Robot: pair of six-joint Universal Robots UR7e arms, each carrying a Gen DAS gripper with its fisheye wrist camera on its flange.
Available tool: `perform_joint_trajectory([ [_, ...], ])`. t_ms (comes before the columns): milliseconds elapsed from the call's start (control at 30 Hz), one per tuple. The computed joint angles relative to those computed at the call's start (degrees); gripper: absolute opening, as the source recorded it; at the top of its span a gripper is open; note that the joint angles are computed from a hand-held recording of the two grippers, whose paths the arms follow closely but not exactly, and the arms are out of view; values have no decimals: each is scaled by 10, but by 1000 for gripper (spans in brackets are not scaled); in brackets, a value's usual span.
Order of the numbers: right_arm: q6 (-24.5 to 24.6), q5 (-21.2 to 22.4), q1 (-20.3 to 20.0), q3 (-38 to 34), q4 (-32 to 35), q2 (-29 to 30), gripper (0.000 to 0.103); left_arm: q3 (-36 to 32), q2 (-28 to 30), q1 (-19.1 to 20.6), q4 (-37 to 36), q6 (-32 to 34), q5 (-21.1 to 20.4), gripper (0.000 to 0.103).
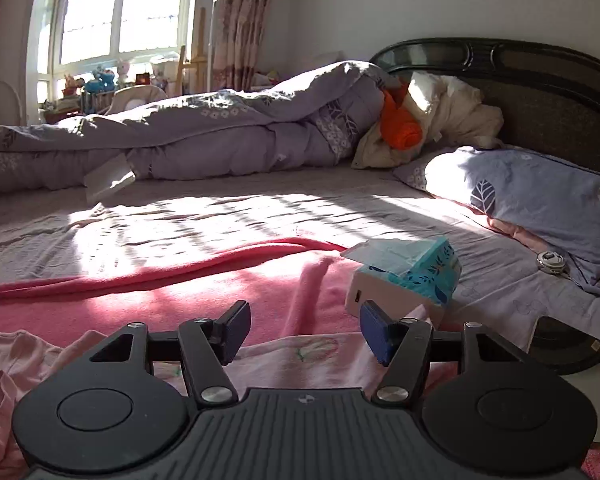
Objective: Fold clothes
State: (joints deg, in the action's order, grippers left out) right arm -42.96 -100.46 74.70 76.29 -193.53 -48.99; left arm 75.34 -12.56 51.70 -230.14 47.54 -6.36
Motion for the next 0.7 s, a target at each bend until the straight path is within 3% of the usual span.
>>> perform_joint_trajectory([
  [167, 10, 108, 18, 58, 211, -53, 64, 1, -1, 0, 1, -1, 0, 81],
  [333, 1, 74, 45, 27, 291, -13, 61, 6, -3, 0, 9, -13, -1, 81],
  [400, 3, 52, 54, 10, 311, 3, 54, 10, -5, 0, 12, -19, -2, 81],
  [467, -2, 34, 56, -1, 332, 12, 27, 11, -6, 0, 14, -22, -2, 81],
  [533, 2, 13, 59, 0, 315, 17, 17, 14, -7, 0, 15, -25, -3, 81],
  [700, 85, 26, 37, -11, 307, 10, 13, 15, -8, 0, 17, -28, -4, 81],
])
